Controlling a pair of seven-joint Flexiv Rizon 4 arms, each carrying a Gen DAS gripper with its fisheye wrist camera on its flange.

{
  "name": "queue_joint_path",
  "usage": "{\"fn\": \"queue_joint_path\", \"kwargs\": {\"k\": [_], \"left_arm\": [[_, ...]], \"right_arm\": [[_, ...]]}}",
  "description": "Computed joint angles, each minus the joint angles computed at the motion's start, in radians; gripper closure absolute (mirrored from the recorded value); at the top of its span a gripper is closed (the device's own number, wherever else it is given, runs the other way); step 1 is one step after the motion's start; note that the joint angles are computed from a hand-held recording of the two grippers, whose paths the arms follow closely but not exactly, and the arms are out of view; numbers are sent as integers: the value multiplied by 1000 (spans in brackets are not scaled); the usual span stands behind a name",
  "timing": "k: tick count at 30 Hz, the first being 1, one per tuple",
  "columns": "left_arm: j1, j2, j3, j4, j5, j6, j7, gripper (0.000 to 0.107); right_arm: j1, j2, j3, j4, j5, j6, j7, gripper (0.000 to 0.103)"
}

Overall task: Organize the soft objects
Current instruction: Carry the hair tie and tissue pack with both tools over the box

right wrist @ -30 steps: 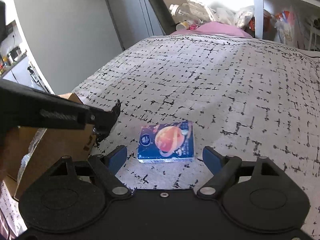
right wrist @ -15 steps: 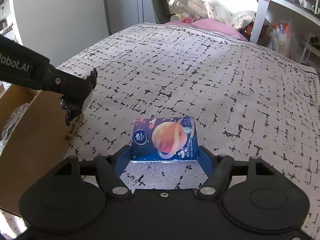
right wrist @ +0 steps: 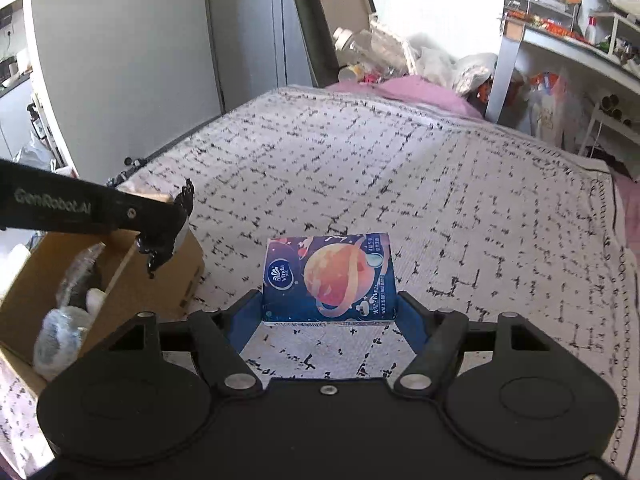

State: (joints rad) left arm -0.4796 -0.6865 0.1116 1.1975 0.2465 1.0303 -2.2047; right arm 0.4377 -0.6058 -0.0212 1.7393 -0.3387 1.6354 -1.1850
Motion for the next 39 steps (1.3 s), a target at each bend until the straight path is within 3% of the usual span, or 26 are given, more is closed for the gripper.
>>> {"fn": "queue_joint_path", "kwargs": {"k": [6,21,34,39], "left_arm": [[-15,54,23,62,34,33,-47,98],[-3,199,37,221,143,72,-146,98],[51,283,24,353,181,150,-191,98],[79,294,19,398,171,195,-189,98]], "right_arm": [[40,50,-46,40,3,34,15,33],[93,101,-47,68,15,59,30,33],[232,119,-168,91,-15,51,85,33],[238,111,-155,77,-34,31,99,33]]}}
